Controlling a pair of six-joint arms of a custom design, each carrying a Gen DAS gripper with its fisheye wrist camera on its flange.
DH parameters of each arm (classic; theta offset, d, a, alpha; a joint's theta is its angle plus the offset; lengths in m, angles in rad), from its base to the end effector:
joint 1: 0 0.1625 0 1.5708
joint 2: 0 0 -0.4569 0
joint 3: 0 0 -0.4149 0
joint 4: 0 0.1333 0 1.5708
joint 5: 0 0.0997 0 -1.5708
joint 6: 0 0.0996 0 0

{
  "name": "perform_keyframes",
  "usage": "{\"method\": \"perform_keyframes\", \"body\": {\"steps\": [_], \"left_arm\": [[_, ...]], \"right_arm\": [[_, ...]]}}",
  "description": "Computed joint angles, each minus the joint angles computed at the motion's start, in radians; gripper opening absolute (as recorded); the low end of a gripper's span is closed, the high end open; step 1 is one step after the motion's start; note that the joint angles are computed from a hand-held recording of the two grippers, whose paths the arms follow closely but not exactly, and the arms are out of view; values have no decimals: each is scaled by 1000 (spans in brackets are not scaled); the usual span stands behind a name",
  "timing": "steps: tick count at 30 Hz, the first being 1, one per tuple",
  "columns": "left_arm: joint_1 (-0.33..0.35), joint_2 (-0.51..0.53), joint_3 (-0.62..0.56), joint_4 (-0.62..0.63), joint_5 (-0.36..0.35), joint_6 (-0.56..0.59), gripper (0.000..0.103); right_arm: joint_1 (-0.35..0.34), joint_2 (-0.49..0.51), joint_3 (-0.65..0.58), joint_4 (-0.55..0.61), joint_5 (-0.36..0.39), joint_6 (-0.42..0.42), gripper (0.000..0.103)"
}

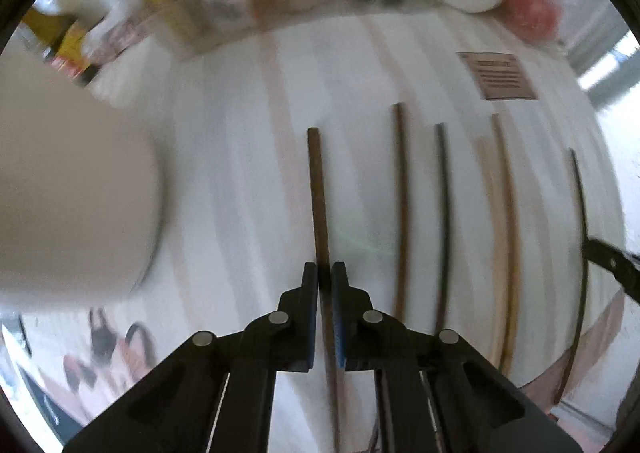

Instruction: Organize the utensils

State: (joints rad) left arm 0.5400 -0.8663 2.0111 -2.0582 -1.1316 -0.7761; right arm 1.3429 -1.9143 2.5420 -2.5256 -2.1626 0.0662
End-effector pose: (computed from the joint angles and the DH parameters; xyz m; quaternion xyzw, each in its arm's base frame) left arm -0.3310 -0.4032 0.0005 0.1871 0.9073 0.0331 0.3751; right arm 0.0073 -0.3126 0.3028 -0.1853 -0.9266 0.1320 0.2994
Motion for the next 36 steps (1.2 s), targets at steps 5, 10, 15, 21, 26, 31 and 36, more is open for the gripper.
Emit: {"method": "perform_keyframes", "body": {"steps": [5, 10, 15, 21, 26, 31, 36], "left_arm": [[19, -67, 59, 6, -101, -118, 4], [42, -88, 84, -29, -166, -63, 8], [34, 2, 13, -9, -116, 17, 9], [-13, 60, -15, -2, -49, 19, 5], [-45, 39, -9, -22, -5, 4, 4], [-73, -28, 4, -45, 33, 2, 4], [-79, -103, 8, -53, 97, 40, 4]], "right_arm": [[22, -5, -17, 150, 13, 6, 5], [50, 27, -42, 203, -40, 40, 6], [92, 96, -69, 177, -119, 60, 16], [149, 184, -80, 126, -211, 67, 6], [124, 138, -51, 36, -134, 49, 5], [169, 60, -36, -13, -69, 52, 5], [257, 54, -46, -34, -51, 57, 5]]}}
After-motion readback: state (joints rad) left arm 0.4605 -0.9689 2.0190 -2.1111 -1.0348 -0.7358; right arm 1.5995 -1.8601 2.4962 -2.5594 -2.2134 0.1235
